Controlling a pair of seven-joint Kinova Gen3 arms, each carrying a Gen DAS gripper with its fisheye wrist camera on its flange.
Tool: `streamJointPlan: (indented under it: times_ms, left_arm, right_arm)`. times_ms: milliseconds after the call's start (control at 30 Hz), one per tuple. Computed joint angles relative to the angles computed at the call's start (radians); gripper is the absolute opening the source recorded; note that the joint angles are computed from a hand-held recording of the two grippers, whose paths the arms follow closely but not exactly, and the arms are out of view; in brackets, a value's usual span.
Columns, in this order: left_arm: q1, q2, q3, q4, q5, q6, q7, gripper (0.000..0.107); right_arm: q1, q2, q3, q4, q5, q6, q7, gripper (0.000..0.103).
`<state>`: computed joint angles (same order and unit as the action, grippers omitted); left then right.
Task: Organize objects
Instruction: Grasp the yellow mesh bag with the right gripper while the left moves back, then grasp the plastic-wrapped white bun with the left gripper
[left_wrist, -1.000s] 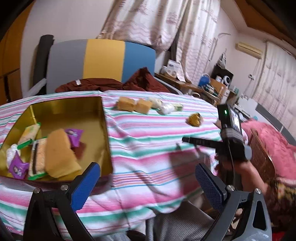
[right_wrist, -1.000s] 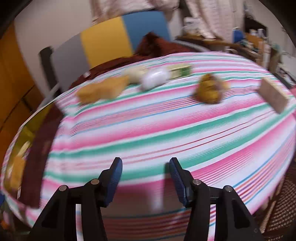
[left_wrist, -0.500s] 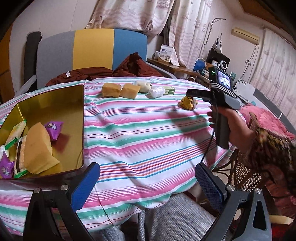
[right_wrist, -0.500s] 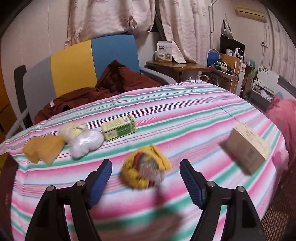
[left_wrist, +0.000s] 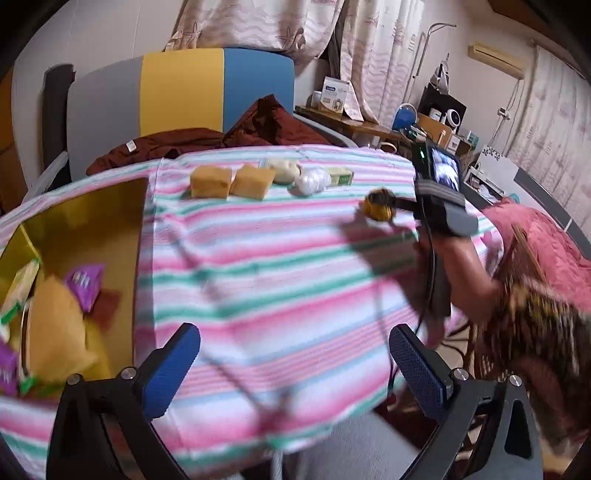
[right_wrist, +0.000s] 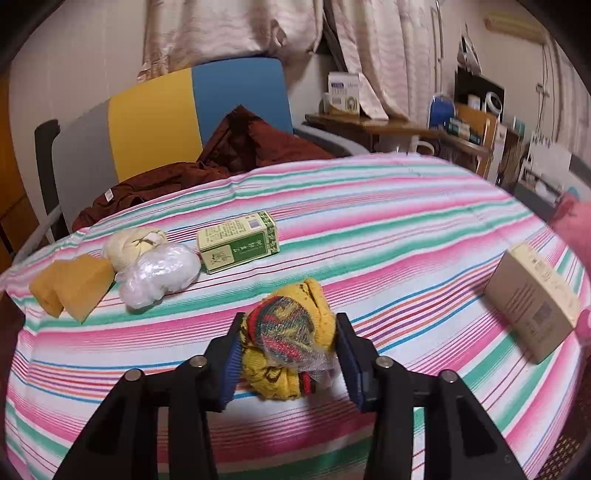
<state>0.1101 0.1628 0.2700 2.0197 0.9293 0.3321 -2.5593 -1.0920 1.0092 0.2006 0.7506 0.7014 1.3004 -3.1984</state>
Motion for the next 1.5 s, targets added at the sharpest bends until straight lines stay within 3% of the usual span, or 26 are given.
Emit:
streamJointPlan:
  times_ms: [133, 367, 467, 600, 867, 933, 1000, 1133, 1167, 1233, 1267, 1333, 1500]
  left_arm:
    - [0.183, 0.084, -0.165, -0.148, -0.137, 0.038, 0.163, 0.103]
    - [0.504, 0.301, -0.474, -0.473, -0.354, 0.159, 0.447, 0.103]
    - [0.560, 0.393, -0.516, -0.612, -0.465, 0.189, 0.550, 0.103]
    - [0.618, 0.515, -0.583, -0.794, -0.510, 0.240, 0.574, 0.103]
    - [0.603, 0.727, -0.560, -1.159, -0.638, 0.397, 0.676, 0.102]
    - [0.596, 0.759, -0.535, -1.215, -0.690, 0.408, 0.703, 0.099]
    - [0.586, 0.780, -0.508, -1.253, -0.718, 0.423, 0.699, 0.087]
    - [0.601, 0.766, -0.513, -1.180, -0.716, 0.316, 0.686, 0.085]
    - [0.608, 0.759, -0.528, -1.156, -0.691, 0.294, 0.669, 0.078]
    - [0.613, 0.755, -0.545, -1.143, -0.674, 0.294, 0.658, 0.058]
    - [0.599, 0.761, -0.525, -1.160, -0.676, 0.319, 0.653, 0.036]
    - [0.588, 0.765, -0.512, -1.172, -0.673, 0.341, 0.652, 0.037]
    - [0.585, 0.704, -0.492, -1.036, -0.644, 0.249, 0.590, 0.037]
  right_arm:
    - [-0.027, 0.017, 0.020, -0.013, 0.018, 0.036, -0.039, 0.042]
    - [-0.049, -0.024, 0.022, 0.092, 0.045, 0.027, -0.213, 0.043]
    - [-0.047, -0.034, 0.011, 0.112, 0.060, 0.019, -0.234, 0.044]
    - [-0.044, -0.030, 0.005, 0.109, 0.069, 0.026, -0.245, 0.045]
    - [-0.041, -0.044, -0.005, 0.145, 0.079, -0.002, -0.274, 0.048]
    - [-0.043, -0.049, -0.005, 0.159, 0.084, -0.012, -0.288, 0.048]
    - [-0.040, -0.049, -0.007, 0.158, 0.085, -0.011, -0.289, 0.049]
    - [-0.037, -0.049, -0.009, 0.157, 0.084, -0.011, -0.289, 0.049]
    - [-0.037, -0.050, -0.010, 0.160, 0.084, -0.014, -0.291, 0.049]
    - [-0.037, -0.052, -0.010, 0.164, 0.085, -0.017, -0.296, 0.049]
    - [-0.036, -0.050, -0.011, 0.161, 0.084, -0.015, -0.294, 0.049]
    - [-0.035, -0.048, -0.011, 0.156, 0.083, -0.011, -0.290, 0.049]
    - [-0.036, -0.048, -0.011, 0.156, 0.083, -0.009, -0.289, 0.049]
